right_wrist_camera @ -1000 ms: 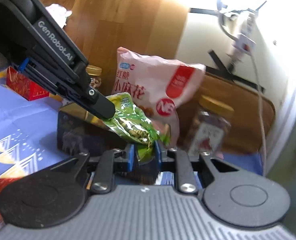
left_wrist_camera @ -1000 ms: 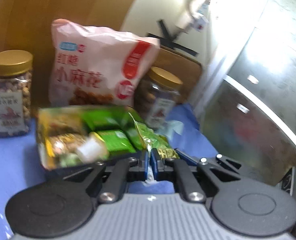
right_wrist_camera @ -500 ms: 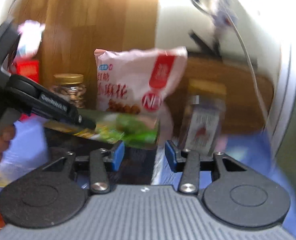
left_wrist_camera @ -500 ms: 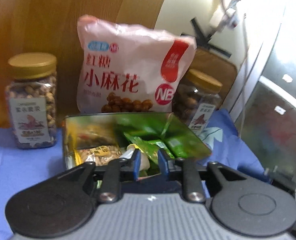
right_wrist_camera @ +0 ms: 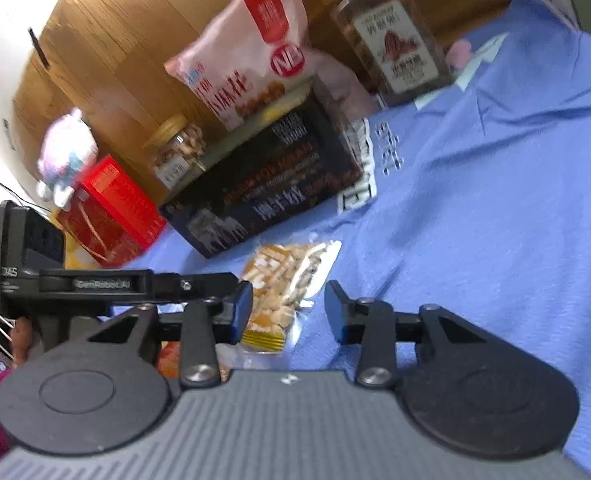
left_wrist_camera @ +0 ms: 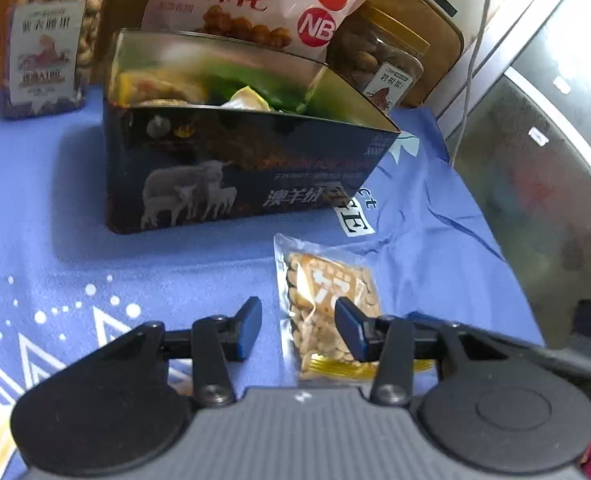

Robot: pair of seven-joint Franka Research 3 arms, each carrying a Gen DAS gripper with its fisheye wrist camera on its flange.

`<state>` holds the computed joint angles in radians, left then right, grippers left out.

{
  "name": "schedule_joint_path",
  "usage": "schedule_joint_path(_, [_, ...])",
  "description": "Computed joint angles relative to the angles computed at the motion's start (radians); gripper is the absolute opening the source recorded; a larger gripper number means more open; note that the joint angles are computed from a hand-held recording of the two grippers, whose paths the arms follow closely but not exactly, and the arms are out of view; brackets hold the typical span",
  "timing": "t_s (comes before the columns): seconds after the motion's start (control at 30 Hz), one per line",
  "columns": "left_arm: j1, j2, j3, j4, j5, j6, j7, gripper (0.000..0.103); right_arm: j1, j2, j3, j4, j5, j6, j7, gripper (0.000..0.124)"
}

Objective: Organize snacks
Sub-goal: 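Grasp the clear peanut packet with the left gripper and lift it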

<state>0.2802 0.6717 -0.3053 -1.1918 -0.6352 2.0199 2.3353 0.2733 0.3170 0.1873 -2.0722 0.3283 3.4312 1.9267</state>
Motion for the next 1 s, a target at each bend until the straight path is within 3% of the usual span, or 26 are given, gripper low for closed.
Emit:
schedule_joint_path(0.07, [0.008,0.029,-0.008,0.044,-0.011,-0.052,-0.023,0.050,0.062,0.009,-0.054,0.010,0.040,0.013,-0.024,0.039])
schedule_joint_path(0.13, [0.010,0.054,-0.018,0.078,-0.019,-0.101,-0.034,0.051,0.045,0.019,-0.038,0.021,0.037,0.016,-0.022,0.039])
schedule_joint_path(0.27, [-0.004,0.017,-0.017,0.017,-0.027,-0.048,-0.013,0.052,0.000,0.048,0.002,0.025,-0.003,0.076,-0.004,0.040])
schedule_joint_path(0.33, [-0.003,0.036,-0.021,0.046,-0.037,-0.077,-0.030,0.048,-0.022,0.052,0.019,0.019,-0.018,0.097,0.030,0.040])
schedule_joint_path(0.43, [0.023,0.055,-0.049,0.061,-0.087,-0.118,0.007,0.044,0.046,0.055,-0.044,0.029,0.043,0.102,0.006,0.040])
schedule_joint_path(0.47, [0.034,0.059,-0.060,0.060,-0.109,-0.135,0.035,0.037,0.059,0.057,-0.055,0.034,0.054,0.099,-0.007,0.040])
schedule_joint_path(0.53, [0.030,0.060,-0.061,0.059,-0.127,-0.147,0.042,0.037,0.078,0.056,-0.069,0.033,0.076,0.104,-0.025,0.040])
schedule_joint_path(0.63, [0.016,0.071,-0.055,0.071,-0.136,-0.144,0.050,0.033,0.018,0.054,-0.017,0.020,0.037,0.119,0.027,0.037])
schedule_joint_path(0.67, [0.014,0.075,-0.053,0.075,-0.137,-0.145,0.046,0.032,0.025,0.053,-0.024,0.019,0.040,0.116,0.025,0.035])
schedule_joint_path(0.8, [0.029,0.061,-0.060,0.056,-0.162,-0.145,0.080,0.025,0.183,0.050,-0.145,0.027,0.184,0.156,-0.131,0.029])
schedule_joint_path(0.9, [0.038,0.040,-0.061,0.043,-0.181,-0.158,0.112,0.020,0.181,0.054,-0.122,0.012,0.221,0.257,-0.163,0.025])
schedule_joint_path(1.0, [0.037,0.019,-0.057,0.026,-0.195,-0.155,0.136,0.017,0.202,0.053,-0.124,0.037,0.298,0.281,-0.244,0.020])
